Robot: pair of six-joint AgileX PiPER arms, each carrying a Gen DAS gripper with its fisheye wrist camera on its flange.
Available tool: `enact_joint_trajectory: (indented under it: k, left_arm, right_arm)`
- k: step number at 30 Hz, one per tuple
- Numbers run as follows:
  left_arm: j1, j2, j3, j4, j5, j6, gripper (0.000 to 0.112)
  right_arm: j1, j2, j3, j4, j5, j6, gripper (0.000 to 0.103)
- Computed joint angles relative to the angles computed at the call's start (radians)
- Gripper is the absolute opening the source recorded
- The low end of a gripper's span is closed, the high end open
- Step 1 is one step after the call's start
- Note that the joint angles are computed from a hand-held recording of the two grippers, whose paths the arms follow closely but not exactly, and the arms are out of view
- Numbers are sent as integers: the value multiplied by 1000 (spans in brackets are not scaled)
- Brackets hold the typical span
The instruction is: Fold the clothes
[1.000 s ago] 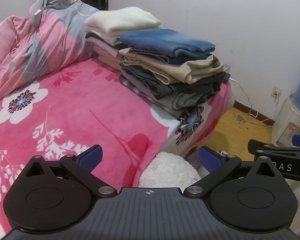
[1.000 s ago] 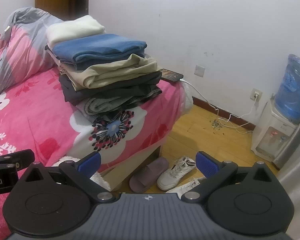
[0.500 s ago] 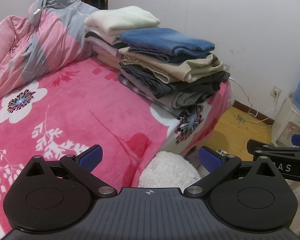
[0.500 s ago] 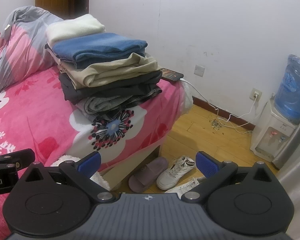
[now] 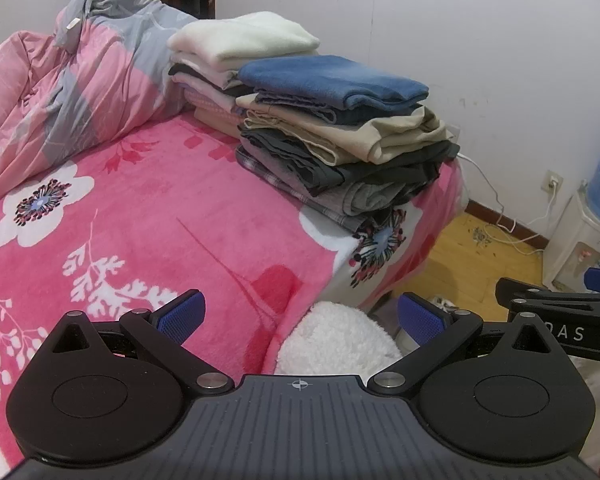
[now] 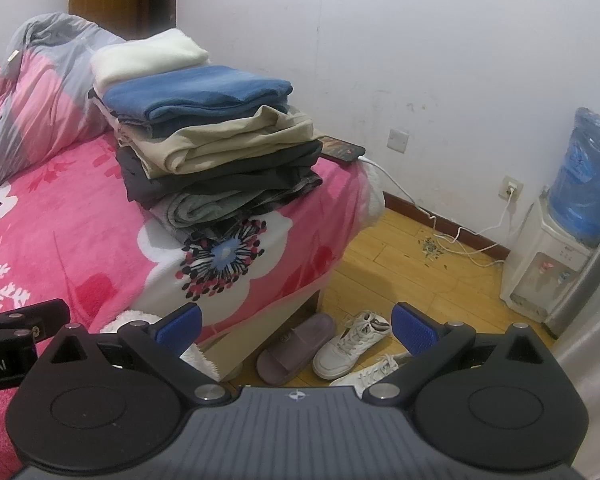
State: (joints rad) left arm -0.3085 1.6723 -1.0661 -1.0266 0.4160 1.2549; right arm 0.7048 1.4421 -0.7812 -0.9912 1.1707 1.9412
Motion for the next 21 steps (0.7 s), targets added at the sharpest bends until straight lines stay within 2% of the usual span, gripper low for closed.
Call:
enact_joint_trajectory:
  k: [21]
  left_arm:
    - [-9, -3, 0, 10, -5, -7, 103]
  right_arm:
    - [-1, 0, -1, -5, 2, 4, 103]
